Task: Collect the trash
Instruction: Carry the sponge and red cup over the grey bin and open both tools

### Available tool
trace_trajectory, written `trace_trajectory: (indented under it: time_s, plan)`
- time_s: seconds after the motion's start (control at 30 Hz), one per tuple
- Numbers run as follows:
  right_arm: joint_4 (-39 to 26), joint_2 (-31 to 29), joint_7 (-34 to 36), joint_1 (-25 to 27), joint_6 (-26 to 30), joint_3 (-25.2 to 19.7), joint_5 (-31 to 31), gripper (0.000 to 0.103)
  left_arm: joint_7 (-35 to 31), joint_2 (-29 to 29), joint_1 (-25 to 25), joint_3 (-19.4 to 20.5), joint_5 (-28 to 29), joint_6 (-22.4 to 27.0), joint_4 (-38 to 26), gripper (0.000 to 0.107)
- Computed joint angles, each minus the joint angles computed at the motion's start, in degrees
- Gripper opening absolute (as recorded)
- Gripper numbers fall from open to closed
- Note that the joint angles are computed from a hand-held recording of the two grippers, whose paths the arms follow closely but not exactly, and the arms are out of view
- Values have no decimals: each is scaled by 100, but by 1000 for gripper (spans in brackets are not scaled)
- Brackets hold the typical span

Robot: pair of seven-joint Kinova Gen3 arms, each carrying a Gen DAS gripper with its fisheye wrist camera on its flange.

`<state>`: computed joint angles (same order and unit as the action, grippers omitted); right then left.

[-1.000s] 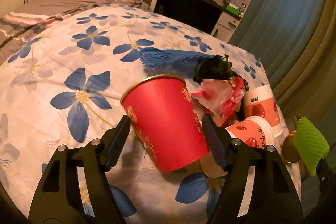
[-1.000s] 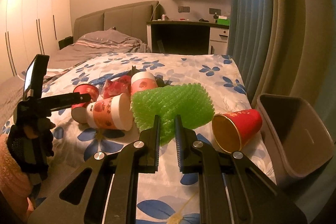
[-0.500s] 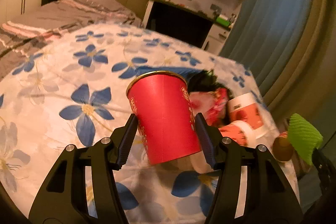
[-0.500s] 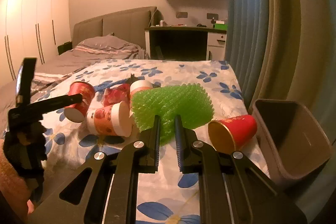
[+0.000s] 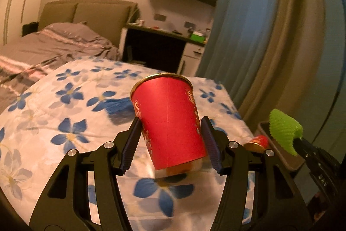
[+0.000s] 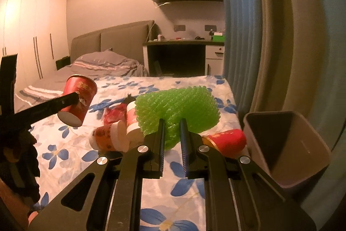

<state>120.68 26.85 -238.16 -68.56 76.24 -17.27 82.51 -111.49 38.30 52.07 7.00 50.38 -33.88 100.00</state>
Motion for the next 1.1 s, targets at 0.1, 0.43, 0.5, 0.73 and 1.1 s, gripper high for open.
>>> trace_trajectory:
  time_s: [0.1,0.43,0.5,0.73,1.1]
  plan:
    - [95,-61,-125,-78,168,-19,-115,14,-63,37,64,42,-124,52,-110,56]
    - [420,-178,-601,-243,636,-140,-541,14,-337,356,351,-7,-508,658,-911,56]
    - [495,-205,-693,-269,722,-165,-638,14,-316,433,408,-39,-647,777,-1087,56]
    - [912,-350,-1147,-272,920,-262,-1027,14,-149,860,660,-184,-1200,1392,-2042,56]
    - [1619,-506,-2049,-123,867,-394,-1531,14,279,1824,1115,-768,-1746,2781,-4023,56]
